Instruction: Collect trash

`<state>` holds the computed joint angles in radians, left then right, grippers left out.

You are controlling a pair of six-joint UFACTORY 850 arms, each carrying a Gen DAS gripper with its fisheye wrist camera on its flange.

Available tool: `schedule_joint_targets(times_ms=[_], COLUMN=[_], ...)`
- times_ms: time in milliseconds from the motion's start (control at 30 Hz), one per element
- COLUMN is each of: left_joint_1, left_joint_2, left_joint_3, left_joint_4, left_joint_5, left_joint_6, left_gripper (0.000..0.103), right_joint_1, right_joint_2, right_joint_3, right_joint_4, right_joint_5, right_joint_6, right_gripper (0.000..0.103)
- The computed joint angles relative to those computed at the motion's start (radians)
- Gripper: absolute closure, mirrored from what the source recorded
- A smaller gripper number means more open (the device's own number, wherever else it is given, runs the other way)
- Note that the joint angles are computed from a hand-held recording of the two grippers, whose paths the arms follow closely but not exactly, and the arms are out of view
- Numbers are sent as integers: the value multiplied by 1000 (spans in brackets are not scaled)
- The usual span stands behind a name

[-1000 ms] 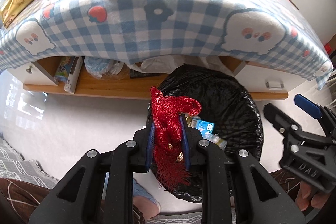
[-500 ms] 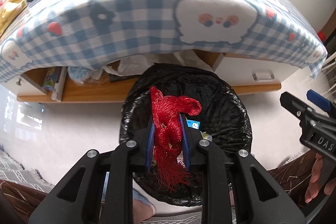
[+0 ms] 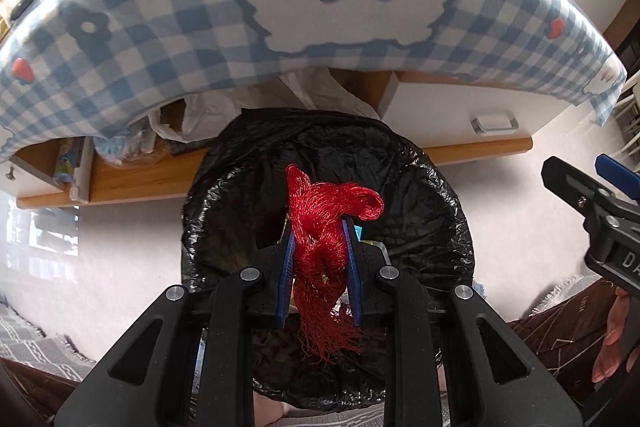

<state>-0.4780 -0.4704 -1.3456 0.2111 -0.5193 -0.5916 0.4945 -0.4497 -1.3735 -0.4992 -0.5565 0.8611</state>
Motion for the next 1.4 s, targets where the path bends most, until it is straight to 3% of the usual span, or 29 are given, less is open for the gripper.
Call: schedule_joint_targets(times_ms=[200,367,500,700,867,1133,1400], left_joint_1=[-3,-2,-1,4,16,11,-29], left_joint_2=[-22,-17,-3,38,113,297,464], left_joint_3=[-14,-9,3,32,78,168,251], left_joint_4=[-12,-16,13,96,142,398,549], left_joint_5=[0,12,28,44,60,58,17], left_joint_6=[10,3,-38,-132,-195,-418,-555], left_gripper=[81,73,46,28,20,6,6], right_joint_1=[-4,-2,-2,6,25,69,134], right_joint_2=[-9,-15,-14,6,34,134,270], right_joint_3=[-8,-15,-17,-9,-7,22,94], right_joint_4=[12,11,8,-17,-56,-141,-258], right_joint_5=[2,1,1,7,25,47,40], right_joint_6=[-9,-5,2,25,47,94,211], right_gripper=[8,8,8,8,8,8,8])
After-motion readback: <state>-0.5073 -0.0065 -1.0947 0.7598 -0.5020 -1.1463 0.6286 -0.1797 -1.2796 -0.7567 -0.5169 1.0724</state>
